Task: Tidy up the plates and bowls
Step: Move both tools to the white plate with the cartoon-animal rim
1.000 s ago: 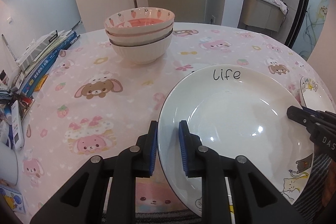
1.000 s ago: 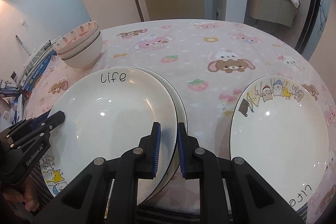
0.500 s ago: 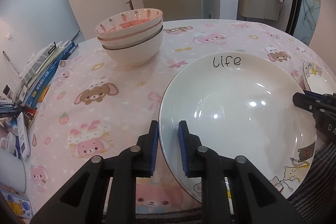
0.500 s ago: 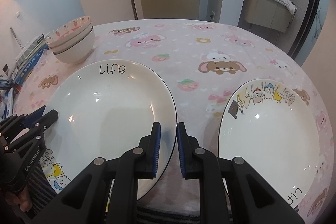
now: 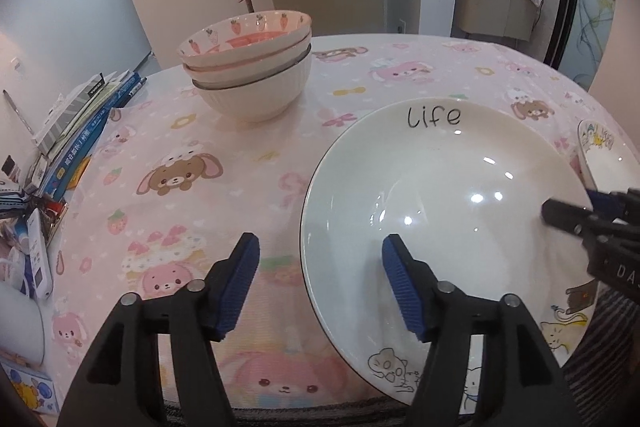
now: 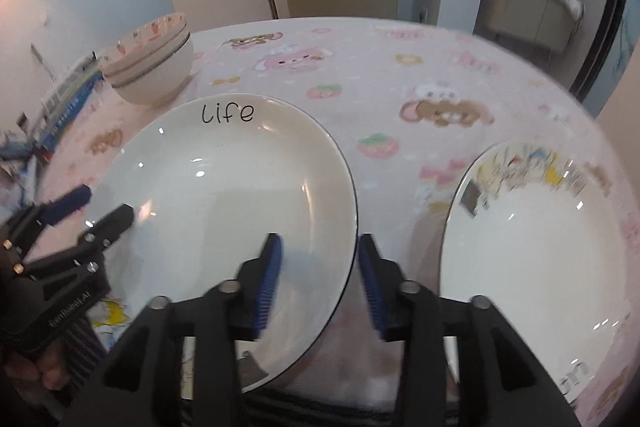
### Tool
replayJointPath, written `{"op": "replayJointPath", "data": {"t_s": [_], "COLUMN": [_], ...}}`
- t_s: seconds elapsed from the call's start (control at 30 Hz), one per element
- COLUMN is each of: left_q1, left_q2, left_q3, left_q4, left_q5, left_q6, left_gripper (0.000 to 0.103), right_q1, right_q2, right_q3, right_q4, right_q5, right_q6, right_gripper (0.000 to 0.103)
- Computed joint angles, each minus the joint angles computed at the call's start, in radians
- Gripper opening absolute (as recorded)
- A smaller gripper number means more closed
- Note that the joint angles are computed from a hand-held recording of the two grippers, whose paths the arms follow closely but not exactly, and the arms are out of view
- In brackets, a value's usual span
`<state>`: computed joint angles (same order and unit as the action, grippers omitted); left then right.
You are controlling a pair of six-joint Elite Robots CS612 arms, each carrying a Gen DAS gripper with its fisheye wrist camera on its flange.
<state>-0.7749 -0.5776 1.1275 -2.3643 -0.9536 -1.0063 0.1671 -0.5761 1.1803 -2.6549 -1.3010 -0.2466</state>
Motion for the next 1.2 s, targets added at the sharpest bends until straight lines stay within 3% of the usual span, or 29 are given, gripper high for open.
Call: {"op": "replayJointPath", "data": {"t_s": [0.13,0.23,0.33,0.43,0.53,0.63,0.73,0.83,0.93,1.07,1.2], "left_q1": [-0.015,-0.035,-0.056,-0.072,-0.088,-0.102,-0.108,-0.101,-0.094,-0.082,-0.059], "left_q2": [-0.007,-0.014,-0.018,-0.023,-0.023,-0.007,0.014,0.026,0.047,0.088,0.135], "left_q3": [0.006,0.011,0.000,0.003,0.006,-0.018,-0.065,-0.107,-0.159,-0.248,-0.338], "left_q4": [-0.012,-0.036,-0.026,-0.126,-0.310,-0.503,-0.602,-0.626,-0.574,-0.468,-0.363], "left_q5": [0.076,0.179,0.299,0.371,0.414,0.430,0.395,0.276,0.202,0.123,-0.001], "left_q6": [0.008,0.027,0.028,0.111,0.222,0.351,0.457,0.495,0.475,0.419,0.345], "left_gripper": [0.074,0.081,0.092,0.093,0.101,0.102,0.102,0.102,0.102,0.102,0.102], "right_q1": [-0.015,-0.035,-0.061,-0.084,-0.110,-0.132,-0.156,-0.180,-0.202,-0.226,-0.246], "right_q2": [-0.021,-0.048,-0.079,-0.109,-0.137,-0.158,-0.172,-0.175,-0.173,-0.165,-0.142], "right_q3": [0.028,0.062,0.102,0.137,0.170,0.202,0.224,0.242,0.248,0.234,0.208], "right_q4": [-0.060,-0.127,-0.210,-0.289,-0.387,-0.485,-0.555,-0.644,-0.673,-0.610,-0.523], "right_q5": [0.043,0.090,0.140,0.147,0.160,0.141,0.137,0.151,0.148,0.148,0.167], "right_q6": [0.045,0.074,0.113,0.146,0.176,0.197,0.220,0.248,0.264,0.286,0.296], "right_gripper": [0.058,0.071,0.073,0.075,0.085,0.085,0.085,0.086,0.087,0.087,0.087]}}
